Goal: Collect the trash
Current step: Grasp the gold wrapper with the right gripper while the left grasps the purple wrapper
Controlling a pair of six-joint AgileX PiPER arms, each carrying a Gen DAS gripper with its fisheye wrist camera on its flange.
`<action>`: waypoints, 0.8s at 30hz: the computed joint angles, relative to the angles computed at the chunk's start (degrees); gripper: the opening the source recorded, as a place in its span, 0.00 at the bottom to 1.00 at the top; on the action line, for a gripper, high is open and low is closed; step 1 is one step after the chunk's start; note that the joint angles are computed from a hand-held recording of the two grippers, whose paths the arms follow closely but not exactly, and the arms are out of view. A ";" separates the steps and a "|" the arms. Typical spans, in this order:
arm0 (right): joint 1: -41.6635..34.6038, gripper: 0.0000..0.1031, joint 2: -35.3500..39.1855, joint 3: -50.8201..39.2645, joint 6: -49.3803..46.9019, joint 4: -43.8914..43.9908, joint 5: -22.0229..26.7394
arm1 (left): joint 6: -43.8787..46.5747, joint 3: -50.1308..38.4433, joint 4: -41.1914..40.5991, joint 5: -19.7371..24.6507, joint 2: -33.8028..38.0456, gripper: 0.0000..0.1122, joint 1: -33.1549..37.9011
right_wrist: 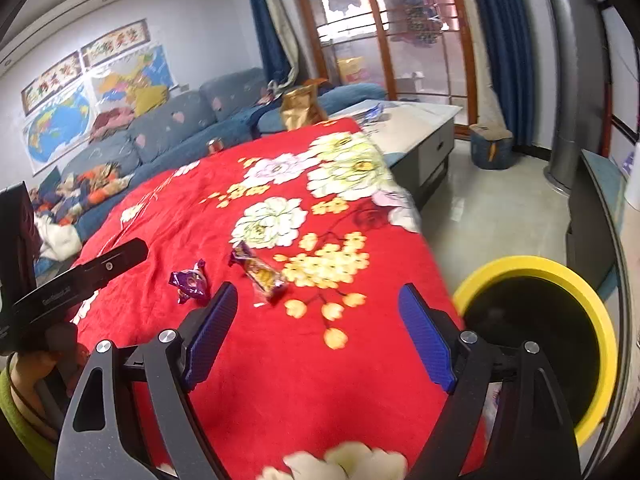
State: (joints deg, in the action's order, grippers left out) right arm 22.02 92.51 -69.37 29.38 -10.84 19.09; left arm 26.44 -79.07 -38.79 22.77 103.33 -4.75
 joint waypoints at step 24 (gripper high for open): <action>-0.25 0.12 19.56 -18.21 -19.16 21.85 9.00 | -0.44 -8.72 -1.96 10.93 11.15 0.33 1.39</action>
